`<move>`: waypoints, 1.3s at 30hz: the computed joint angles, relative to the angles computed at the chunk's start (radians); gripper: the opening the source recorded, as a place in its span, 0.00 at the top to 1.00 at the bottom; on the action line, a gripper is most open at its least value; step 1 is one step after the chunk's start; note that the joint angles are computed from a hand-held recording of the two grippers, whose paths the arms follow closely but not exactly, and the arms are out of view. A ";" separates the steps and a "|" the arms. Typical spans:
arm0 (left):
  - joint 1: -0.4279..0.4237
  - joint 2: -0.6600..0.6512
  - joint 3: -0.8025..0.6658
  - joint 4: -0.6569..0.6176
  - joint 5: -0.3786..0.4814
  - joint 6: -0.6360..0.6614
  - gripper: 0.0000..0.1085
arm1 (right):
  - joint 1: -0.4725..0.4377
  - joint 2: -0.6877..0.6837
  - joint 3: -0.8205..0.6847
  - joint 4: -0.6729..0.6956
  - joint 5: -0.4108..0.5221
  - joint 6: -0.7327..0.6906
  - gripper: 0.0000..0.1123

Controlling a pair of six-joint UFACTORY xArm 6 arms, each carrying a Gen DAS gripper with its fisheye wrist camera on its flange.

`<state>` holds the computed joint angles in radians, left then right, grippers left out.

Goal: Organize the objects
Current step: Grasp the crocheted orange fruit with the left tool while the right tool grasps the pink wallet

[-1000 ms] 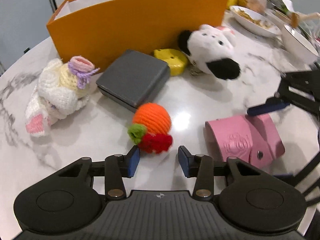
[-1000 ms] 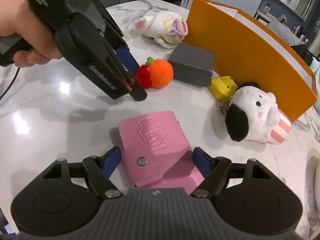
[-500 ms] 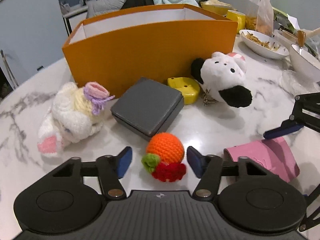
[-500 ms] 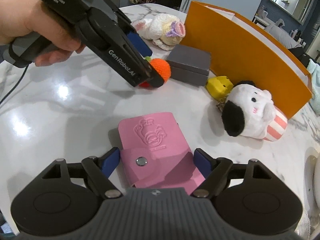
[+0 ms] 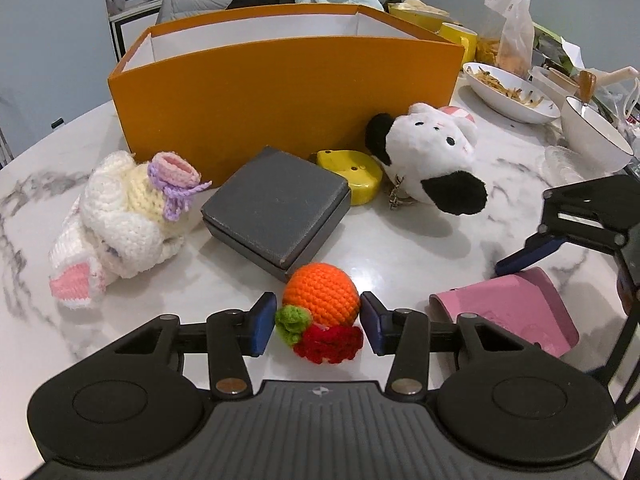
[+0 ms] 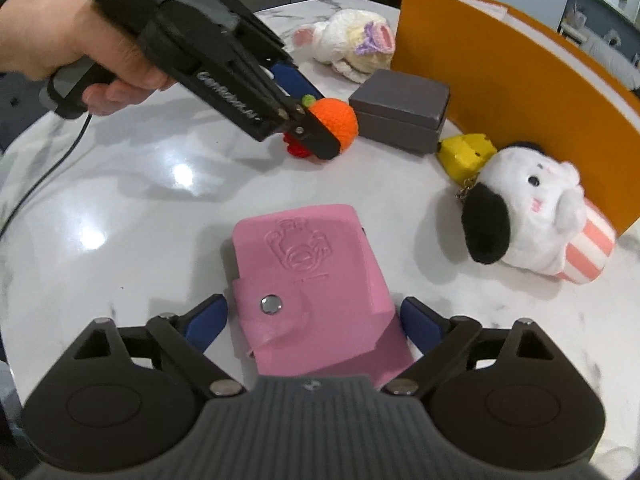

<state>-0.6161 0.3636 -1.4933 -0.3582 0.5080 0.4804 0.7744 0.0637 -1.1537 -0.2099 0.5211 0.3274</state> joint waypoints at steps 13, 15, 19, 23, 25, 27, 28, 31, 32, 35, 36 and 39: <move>-0.005 -0.065 0.067 -0.047 0.039 0.115 0.52 | 0.034 0.018 -0.074 -0.080 0.139 0.182 0.26; -0.005 -0.077 0.079 -0.046 0.040 0.116 0.52 | 0.042 0.013 -0.074 -0.095 0.154 0.205 0.26; -0.006 -0.100 0.101 -0.040 0.039 0.107 0.53 | 0.057 -0.008 -0.066 -0.108 0.183 0.232 0.26; -0.010 -0.124 0.121 -0.050 0.037 0.115 0.52 | 0.070 -0.025 -0.069 -0.131 0.208 0.262 0.27; -0.012 -0.134 0.130 -0.053 0.034 0.118 0.52 | 0.078 -0.034 -0.073 -0.142 0.223 0.277 0.27; -0.014 -0.142 0.138 -0.051 0.032 0.118 0.52 | 0.085 -0.037 -0.079 -0.152 0.238 0.284 0.27; -0.015 -0.147 0.142 -0.049 0.029 0.117 0.52 | 0.088 -0.039 -0.081 -0.158 0.243 0.290 0.27; -0.018 -0.162 0.153 -0.052 0.023 0.122 0.52 | 0.096 -0.046 -0.088 -0.175 0.256 0.306 0.27; -0.019 -0.166 0.155 -0.055 0.022 0.124 0.52 | 0.099 -0.050 -0.090 -0.180 0.261 0.311 0.27; -0.021 -0.180 0.156 -0.058 0.026 0.126 0.52 | 0.110 -0.060 -0.103 -0.198 0.283 0.320 0.27; -0.021 -0.185 0.153 -0.063 0.037 0.134 0.52 | 0.114 -0.064 -0.106 -0.206 0.289 0.322 0.27; -0.027 -0.201 0.152 -0.074 0.043 0.149 0.52 | 0.123 -0.077 -0.122 -0.221 0.313 0.320 0.27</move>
